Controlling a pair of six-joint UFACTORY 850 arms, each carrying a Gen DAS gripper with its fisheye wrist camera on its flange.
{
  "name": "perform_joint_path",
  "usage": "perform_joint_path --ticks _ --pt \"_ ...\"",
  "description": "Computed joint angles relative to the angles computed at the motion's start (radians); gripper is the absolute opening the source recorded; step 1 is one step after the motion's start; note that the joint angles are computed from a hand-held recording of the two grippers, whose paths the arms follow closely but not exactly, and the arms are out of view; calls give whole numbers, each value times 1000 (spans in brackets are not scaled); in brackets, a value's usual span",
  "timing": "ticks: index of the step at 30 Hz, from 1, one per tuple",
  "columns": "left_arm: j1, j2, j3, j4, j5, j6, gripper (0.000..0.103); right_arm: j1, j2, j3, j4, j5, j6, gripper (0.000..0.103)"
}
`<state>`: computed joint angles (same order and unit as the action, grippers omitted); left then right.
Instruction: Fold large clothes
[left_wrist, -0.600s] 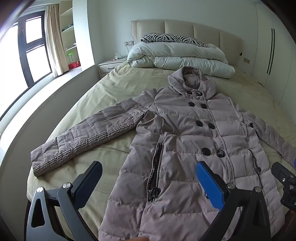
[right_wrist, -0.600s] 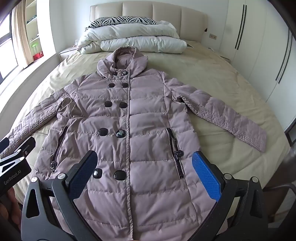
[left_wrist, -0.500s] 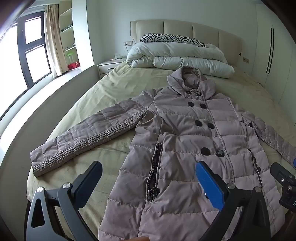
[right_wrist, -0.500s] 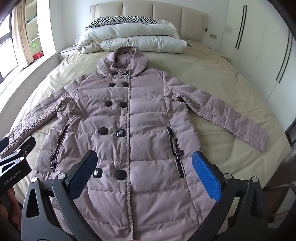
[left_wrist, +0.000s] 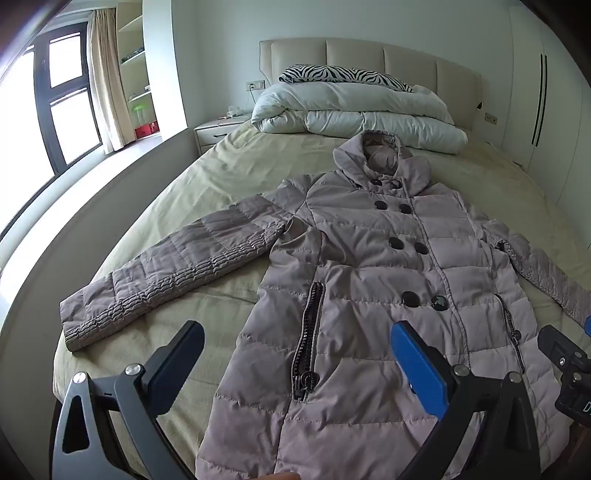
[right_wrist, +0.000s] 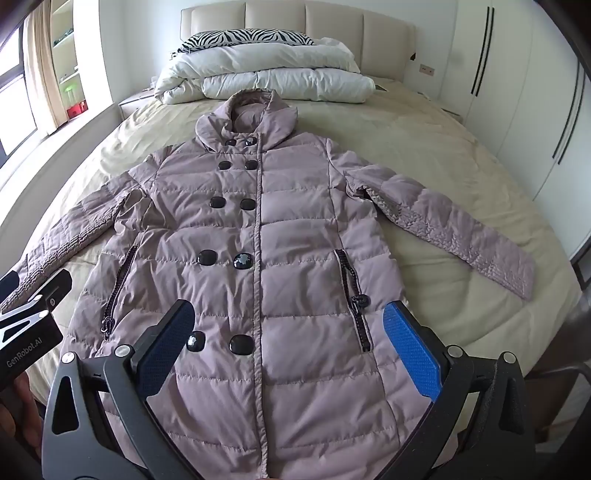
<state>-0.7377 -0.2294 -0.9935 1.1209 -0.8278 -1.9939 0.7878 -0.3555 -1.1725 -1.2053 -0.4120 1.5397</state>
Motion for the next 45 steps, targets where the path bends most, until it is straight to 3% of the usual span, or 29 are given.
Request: perform_joint_path --ticks 45 --pt "-34 -48 -24 -5 11 -42 103 1 -15 8 -22 4 29 103"
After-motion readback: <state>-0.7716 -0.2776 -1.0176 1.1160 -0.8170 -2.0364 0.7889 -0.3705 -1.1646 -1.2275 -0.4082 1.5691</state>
